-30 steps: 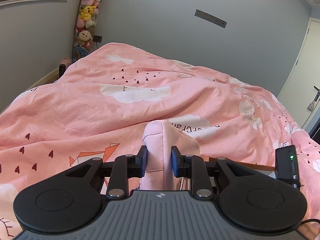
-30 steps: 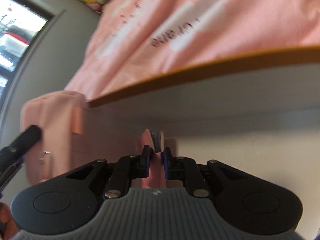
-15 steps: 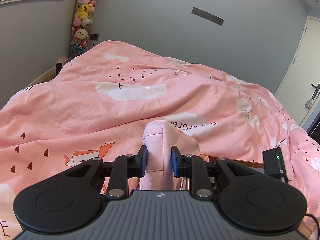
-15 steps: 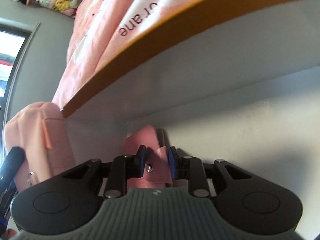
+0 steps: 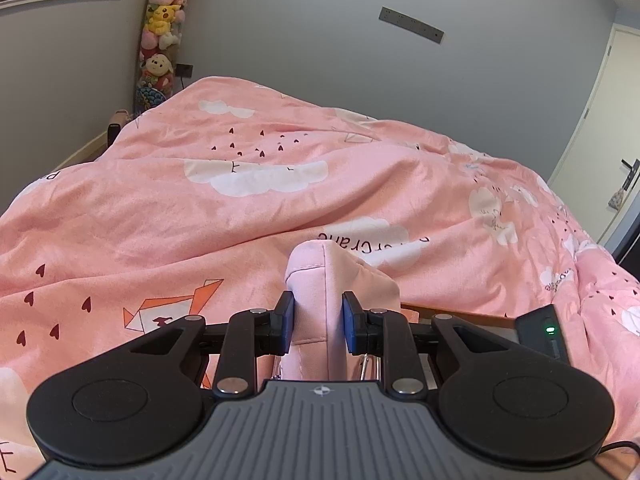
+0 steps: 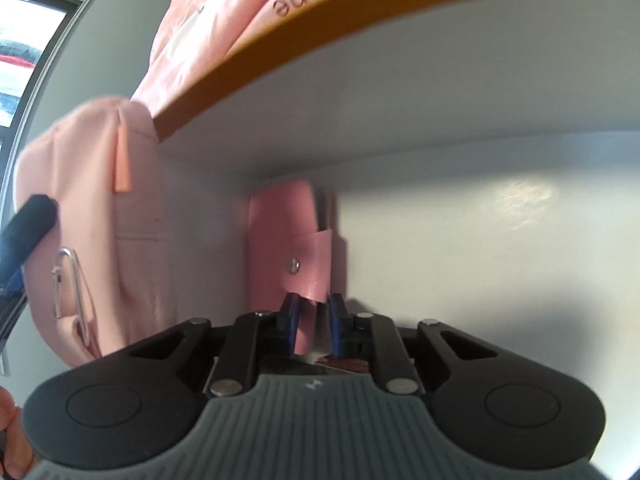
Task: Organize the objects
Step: 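Carry the pink wallet into the orange box and lower it against the wall, then open the right gripper to release the wallet and withdraw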
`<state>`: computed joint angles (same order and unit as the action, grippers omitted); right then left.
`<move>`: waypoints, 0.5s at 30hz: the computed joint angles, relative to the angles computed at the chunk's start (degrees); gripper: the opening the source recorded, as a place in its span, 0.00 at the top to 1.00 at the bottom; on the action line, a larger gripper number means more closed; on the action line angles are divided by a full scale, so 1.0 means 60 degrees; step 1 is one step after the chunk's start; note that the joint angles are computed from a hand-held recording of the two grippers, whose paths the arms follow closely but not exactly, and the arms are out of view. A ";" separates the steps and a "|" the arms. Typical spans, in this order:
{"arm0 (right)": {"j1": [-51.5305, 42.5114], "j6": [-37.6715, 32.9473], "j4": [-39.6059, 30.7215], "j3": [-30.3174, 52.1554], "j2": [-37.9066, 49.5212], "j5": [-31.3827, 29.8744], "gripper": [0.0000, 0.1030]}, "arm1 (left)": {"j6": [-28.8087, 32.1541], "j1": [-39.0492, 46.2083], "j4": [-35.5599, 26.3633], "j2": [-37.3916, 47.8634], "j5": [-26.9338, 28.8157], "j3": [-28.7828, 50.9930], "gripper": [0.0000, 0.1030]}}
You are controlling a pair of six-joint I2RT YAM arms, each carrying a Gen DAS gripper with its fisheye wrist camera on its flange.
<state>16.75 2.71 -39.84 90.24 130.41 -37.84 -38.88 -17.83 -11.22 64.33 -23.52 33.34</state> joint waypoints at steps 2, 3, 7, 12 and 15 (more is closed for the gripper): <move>0.0076 -0.0157 -0.0001 0.0060 0.0097 0.0130 0.83 | -0.0019 0.0018 -0.0032 0.0040 0.0116 0.0026 0.73; 0.0025 -0.0208 -0.0156 0.0159 0.0154 0.0045 0.82 | -0.0034 0.0044 -0.0012 0.0040 0.0208 0.0011 0.73; -0.0376 -0.0572 -0.0011 -0.0150 -0.0311 0.0178 0.76 | -0.0103 -0.0082 0.0215 0.0341 0.0413 0.0018 0.73; -0.0957 -0.0965 0.0671 -0.1241 -0.1549 0.0335 0.76 | 0.0021 -0.0802 -0.0007 0.1377 0.0014 0.0540 0.73; -0.1081 -0.1028 0.1116 -0.1715 -0.2133 0.0354 0.77 | 0.0204 -0.1323 -0.0388 0.2217 -0.0566 0.1031 0.73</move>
<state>10.27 -3.45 -33.14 79.95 117.61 -35.72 -37.66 -25.77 -13.55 77.63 -26.91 39.53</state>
